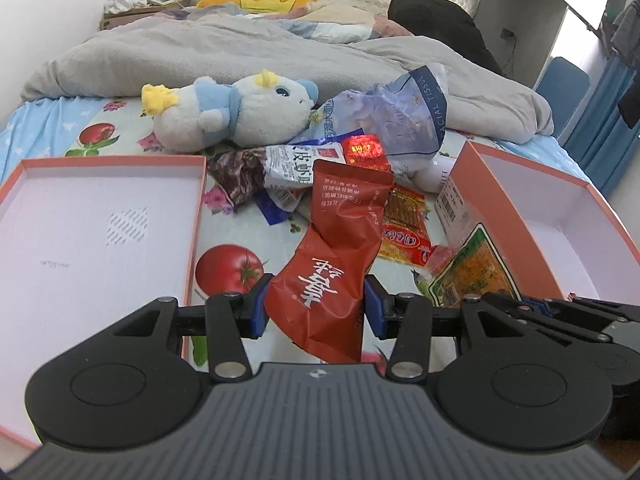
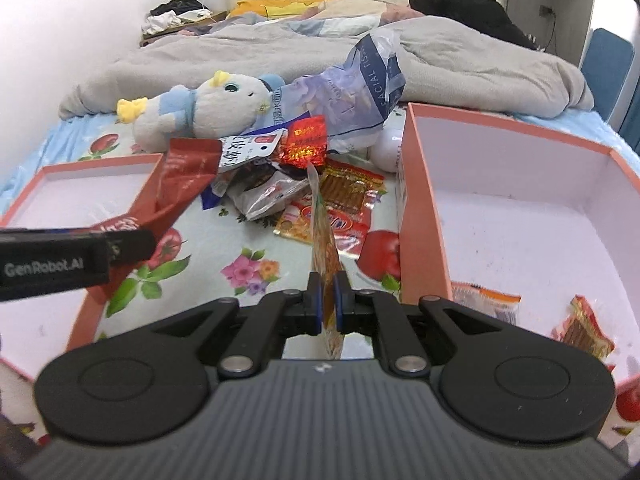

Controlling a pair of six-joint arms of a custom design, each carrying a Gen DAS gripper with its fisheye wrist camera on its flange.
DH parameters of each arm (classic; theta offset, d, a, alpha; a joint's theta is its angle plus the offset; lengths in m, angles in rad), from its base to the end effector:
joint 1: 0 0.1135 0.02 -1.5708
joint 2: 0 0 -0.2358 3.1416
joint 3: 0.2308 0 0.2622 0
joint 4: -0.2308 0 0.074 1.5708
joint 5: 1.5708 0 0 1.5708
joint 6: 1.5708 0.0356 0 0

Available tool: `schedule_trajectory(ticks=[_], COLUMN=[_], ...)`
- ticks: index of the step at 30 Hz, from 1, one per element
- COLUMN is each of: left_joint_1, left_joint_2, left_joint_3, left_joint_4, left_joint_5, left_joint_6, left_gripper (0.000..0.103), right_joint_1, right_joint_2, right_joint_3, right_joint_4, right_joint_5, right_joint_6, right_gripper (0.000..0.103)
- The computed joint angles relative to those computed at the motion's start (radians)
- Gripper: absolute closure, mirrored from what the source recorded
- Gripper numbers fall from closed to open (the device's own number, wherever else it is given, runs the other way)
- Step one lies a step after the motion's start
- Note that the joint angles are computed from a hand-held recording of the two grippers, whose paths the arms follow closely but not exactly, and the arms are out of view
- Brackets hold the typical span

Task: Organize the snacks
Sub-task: 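Carry the red packet with the left tool while the right tool carries its bag toward the box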

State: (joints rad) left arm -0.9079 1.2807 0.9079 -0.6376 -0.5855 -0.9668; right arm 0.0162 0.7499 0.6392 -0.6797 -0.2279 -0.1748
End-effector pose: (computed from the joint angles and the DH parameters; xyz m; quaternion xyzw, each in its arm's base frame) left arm 0.1800 -0.1985 0.2145 -0.1069 0.9174 -0.0493 0.3803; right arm 0.1841 0.0110 0.2284 -0.1307 0.9105 0.0749 0.3850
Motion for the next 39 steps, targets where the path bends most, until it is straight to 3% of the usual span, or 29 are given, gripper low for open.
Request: schedule_trajectory(ticks=[7, 20, 39], left_joint_1=[-0.048, -0.088, -0.120], left_joint_2=[-0.008, 0.078, 0.372], left_joint_3=[0.059, 0.289, 0.853], left_joint_4=[-0.097, -0.207, -0.338], left_joint_5=[-0.021, -0.044, -0.109], left_joint_6=[-0.072, -0.044, 0.076], left_gripper=[0.050, 0.050, 0.050], right_joint_1=[-0.070, -0.232, -0.470], right_joint_2=[-0.057, 0.000, 0.206], right_joint_3=[0.040, 0.209, 0.513], right_joint_4=[-0.102, -0.201, -0.264], right_joint_5=[-0.101, -0.252, -0.430], right_joint_6=[-0.015, -0.069, -0.181], right_gripper=[0.094, 0.094, 0.093])
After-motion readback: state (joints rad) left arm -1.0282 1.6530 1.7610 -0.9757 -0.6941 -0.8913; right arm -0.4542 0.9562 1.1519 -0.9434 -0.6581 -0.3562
